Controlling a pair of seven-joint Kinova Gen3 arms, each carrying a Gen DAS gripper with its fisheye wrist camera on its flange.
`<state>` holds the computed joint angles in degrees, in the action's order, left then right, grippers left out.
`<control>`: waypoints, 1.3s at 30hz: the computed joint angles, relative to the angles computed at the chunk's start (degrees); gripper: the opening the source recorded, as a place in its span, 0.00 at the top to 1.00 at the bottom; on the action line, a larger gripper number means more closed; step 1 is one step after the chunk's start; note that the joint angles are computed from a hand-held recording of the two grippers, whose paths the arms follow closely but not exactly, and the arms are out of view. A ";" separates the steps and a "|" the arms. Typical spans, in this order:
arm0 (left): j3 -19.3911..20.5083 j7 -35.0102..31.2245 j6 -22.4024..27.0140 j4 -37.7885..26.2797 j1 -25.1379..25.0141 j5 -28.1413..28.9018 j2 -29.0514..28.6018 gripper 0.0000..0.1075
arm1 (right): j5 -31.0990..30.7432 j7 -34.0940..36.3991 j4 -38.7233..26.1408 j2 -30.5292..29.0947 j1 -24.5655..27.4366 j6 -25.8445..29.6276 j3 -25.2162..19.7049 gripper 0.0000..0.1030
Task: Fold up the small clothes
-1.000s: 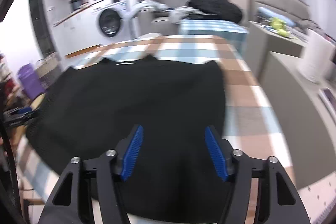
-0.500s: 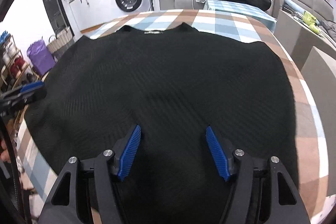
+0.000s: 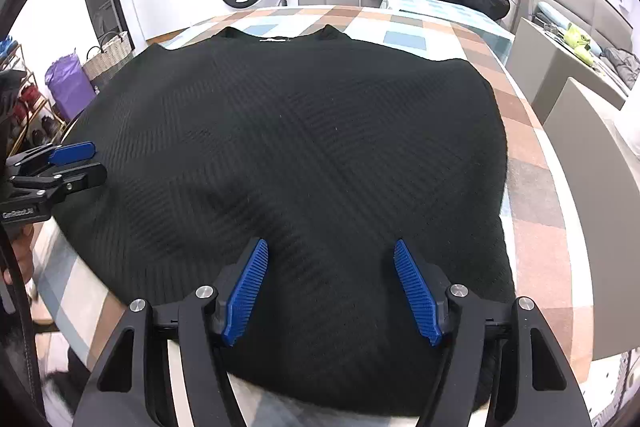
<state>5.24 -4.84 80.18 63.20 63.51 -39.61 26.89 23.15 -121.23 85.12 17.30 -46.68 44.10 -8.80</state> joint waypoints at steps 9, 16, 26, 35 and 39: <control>1.29 9.69 5.25 7.34 2.53 -2.71 -5.14 0.33 | -2.46 -4.39 8.78 -7.58 4.28 -5.88 -1.16 0.33; 4.50 18.07 14.94 11.52 3.70 -4.53 -8.37 0.30 | -2.68 -6.88 11.53 -8.48 6.12 -8.93 -2.06 0.33; 10.69 25.98 11.34 20.45 -1.31 -3.17 -13.53 0.28 | -14.62 0.62 14.52 -9.70 11.75 -15.93 -3.48 0.33; 10.57 24.70 9.46 19.65 -2.02 -3.61 -12.18 0.27 | -10.33 -1.21 13.89 -8.55 8.46 -14.89 -2.50 0.12; 10.51 25.08 8.66 20.18 -2.13 -3.57 -12.43 0.27 | -5.69 -5.16 13.37 -7.69 5.96 -13.94 -1.73 0.04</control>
